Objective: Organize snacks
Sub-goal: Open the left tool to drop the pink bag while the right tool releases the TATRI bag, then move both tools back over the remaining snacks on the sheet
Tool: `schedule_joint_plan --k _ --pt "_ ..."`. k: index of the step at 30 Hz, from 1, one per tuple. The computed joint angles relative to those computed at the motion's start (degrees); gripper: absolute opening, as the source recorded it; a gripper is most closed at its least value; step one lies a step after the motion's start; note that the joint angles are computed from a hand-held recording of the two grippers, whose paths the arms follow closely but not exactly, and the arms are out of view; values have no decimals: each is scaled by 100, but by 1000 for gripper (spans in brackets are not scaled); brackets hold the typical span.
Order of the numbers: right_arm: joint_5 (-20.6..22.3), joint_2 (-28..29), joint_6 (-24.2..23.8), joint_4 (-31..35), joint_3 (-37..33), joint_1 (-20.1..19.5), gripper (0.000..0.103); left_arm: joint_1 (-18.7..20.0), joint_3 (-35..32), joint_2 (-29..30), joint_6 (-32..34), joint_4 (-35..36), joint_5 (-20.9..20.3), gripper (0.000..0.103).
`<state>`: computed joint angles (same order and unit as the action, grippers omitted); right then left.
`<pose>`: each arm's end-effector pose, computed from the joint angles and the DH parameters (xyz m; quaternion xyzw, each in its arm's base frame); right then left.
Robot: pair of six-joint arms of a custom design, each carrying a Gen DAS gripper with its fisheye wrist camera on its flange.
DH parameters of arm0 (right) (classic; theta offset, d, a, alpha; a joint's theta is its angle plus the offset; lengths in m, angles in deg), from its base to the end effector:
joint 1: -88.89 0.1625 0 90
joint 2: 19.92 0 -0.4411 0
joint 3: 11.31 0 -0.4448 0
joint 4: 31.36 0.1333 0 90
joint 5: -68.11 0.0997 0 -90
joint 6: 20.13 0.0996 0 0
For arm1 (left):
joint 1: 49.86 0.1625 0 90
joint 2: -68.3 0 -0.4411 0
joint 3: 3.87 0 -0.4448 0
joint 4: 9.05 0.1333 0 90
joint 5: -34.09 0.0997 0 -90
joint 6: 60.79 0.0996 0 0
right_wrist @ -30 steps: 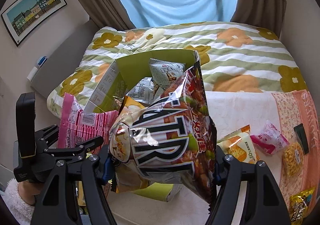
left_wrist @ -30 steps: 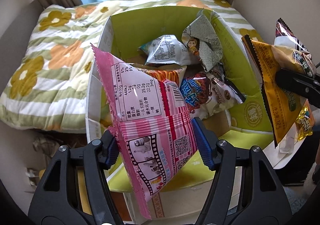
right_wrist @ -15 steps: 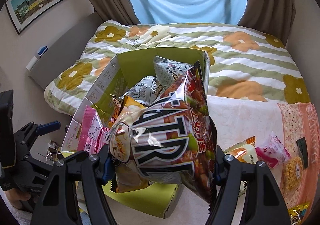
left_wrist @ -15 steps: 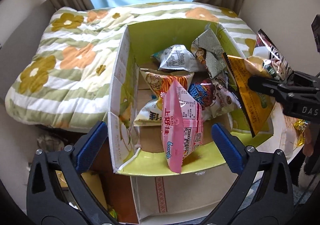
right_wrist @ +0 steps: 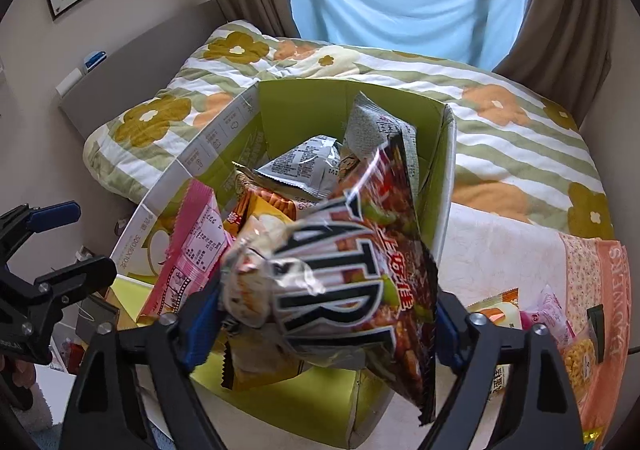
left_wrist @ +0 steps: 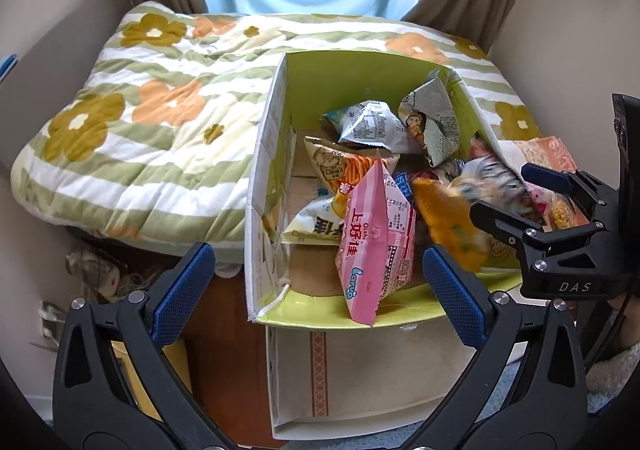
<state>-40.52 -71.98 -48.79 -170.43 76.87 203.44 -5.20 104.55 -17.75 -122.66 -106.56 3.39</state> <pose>0.4034 -0.6390 0.1785 0.4228 -0.8849 0.1054 0.1647 -0.2196 -0.5248 0.3585 -0.0606 0.8620 -0.3282 0.3815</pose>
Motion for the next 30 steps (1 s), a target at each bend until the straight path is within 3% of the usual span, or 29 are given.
schedule_joint_plan --k 4,12,19,30 --pt "174 -95 -153 -298 144 -5 102 -46 5 -7 -24 46 50 103" --pt "107 -294 -218 -544 362 75 102 -125 114 -82 82 -104 19 103" --pt "87 -550 141 -577 487 121 102 -220 176 -104 398 -371 -65 103" --pt "-806 -1268 561 -942 802 158 102 -467 128 287 1945 -1712 -61 103"
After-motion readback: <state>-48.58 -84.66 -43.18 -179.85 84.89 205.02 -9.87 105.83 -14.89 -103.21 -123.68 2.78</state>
